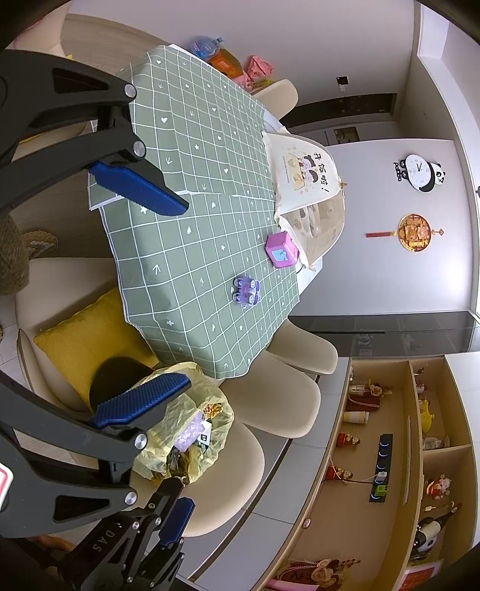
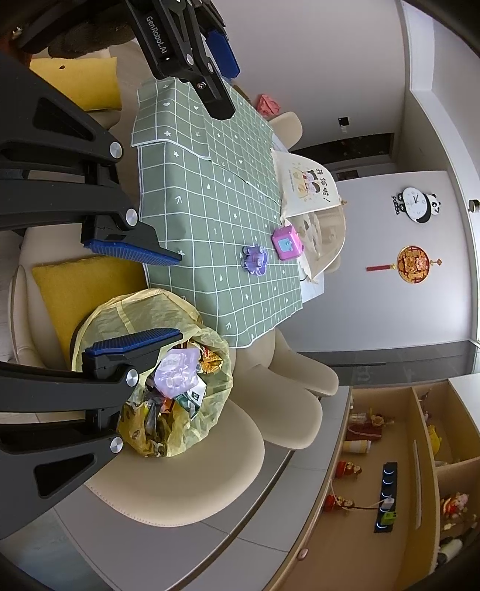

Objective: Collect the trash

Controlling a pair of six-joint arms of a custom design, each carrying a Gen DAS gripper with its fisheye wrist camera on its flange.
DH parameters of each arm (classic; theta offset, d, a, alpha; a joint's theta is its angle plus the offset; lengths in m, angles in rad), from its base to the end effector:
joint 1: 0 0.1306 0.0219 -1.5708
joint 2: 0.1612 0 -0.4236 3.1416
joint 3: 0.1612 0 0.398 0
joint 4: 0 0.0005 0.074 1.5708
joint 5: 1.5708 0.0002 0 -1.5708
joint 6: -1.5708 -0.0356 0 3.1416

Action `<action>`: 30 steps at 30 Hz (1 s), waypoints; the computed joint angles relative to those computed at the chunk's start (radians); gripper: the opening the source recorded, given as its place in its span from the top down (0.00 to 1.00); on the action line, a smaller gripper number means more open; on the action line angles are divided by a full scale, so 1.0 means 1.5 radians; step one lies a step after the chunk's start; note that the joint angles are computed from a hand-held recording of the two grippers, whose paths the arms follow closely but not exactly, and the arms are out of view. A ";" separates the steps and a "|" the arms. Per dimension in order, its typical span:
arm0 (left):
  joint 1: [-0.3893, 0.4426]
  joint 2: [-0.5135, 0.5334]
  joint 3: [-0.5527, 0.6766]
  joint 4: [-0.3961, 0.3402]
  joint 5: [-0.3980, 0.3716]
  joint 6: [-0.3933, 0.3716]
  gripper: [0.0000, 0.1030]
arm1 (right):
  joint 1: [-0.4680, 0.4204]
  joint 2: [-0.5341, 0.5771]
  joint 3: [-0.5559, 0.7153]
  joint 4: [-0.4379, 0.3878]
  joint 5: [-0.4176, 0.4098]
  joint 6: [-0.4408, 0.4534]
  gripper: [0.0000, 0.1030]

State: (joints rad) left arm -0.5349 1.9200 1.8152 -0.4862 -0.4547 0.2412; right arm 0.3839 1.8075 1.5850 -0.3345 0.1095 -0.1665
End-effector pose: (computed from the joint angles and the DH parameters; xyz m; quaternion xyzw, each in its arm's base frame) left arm 0.6207 -0.3502 0.3994 0.0209 0.8659 0.0106 0.4996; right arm 0.6201 0.2457 0.3753 -0.0683 0.8707 0.0857 0.4795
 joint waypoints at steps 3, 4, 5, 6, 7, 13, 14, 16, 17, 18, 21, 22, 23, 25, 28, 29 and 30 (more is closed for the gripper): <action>0.000 0.002 0.003 -0.002 0.003 -0.002 0.20 | -0.001 -0.001 -0.002 0.002 0.001 -0.001 0.67; 0.001 0.003 0.004 -0.002 0.005 -0.004 0.20 | -0.001 -0.002 -0.003 0.003 0.002 -0.001 0.67; 0.001 0.004 0.005 -0.003 0.007 -0.005 0.20 | -0.001 -0.003 -0.004 0.004 0.004 -0.002 0.67; 0.001 0.004 0.006 -0.004 0.008 -0.005 0.20 | 0.000 -0.004 -0.006 0.005 0.006 -0.002 0.67; 0.001 0.005 0.007 -0.004 0.009 -0.005 0.20 | 0.000 -0.006 -0.009 0.007 0.007 -0.002 0.67; 0.001 0.005 0.006 -0.004 0.009 -0.005 0.20 | -0.001 -0.008 -0.012 0.008 0.008 -0.002 0.67; 0.001 0.004 0.005 -0.003 0.010 -0.005 0.20 | 0.000 -0.008 -0.013 0.009 0.008 -0.002 0.67; 0.000 0.004 0.005 -0.003 0.009 -0.005 0.20 | 0.000 -0.008 -0.013 0.009 0.008 -0.002 0.67; 0.000 0.004 0.005 -0.003 0.009 -0.005 0.20 | 0.000 -0.008 -0.014 0.009 0.008 -0.003 0.67; 0.000 0.004 0.005 -0.002 0.008 -0.006 0.20 | 0.000 -0.008 -0.014 0.009 0.008 -0.003 0.67; 0.000 0.003 0.003 0.000 0.008 -0.006 0.20 | 0.000 -0.008 -0.014 0.009 0.008 -0.003 0.67; 0.000 0.003 0.002 0.000 0.008 -0.006 0.20 | 0.000 -0.008 -0.014 0.009 0.009 -0.002 0.67; 0.000 0.003 0.002 0.001 0.008 -0.006 0.20 | 0.000 -0.008 -0.013 0.009 0.010 -0.002 0.67; -0.001 0.003 0.002 0.001 0.008 -0.006 0.20 | 0.000 -0.008 -0.014 0.010 0.009 -0.003 0.67; -0.001 0.004 0.003 -0.001 0.009 -0.005 0.20 | 0.001 -0.008 -0.013 0.008 0.011 -0.003 0.67; -0.001 0.004 0.003 -0.003 0.008 -0.004 0.20 | 0.001 -0.008 -0.013 0.008 0.011 -0.003 0.67; 0.000 0.003 0.004 -0.004 0.010 -0.005 0.20 | 0.001 -0.008 -0.013 0.008 0.011 -0.003 0.67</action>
State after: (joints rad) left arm -0.5351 1.9252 1.8213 -0.4918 -0.4396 0.2336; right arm 0.3857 1.7949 1.5661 -0.3226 0.1259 -0.1714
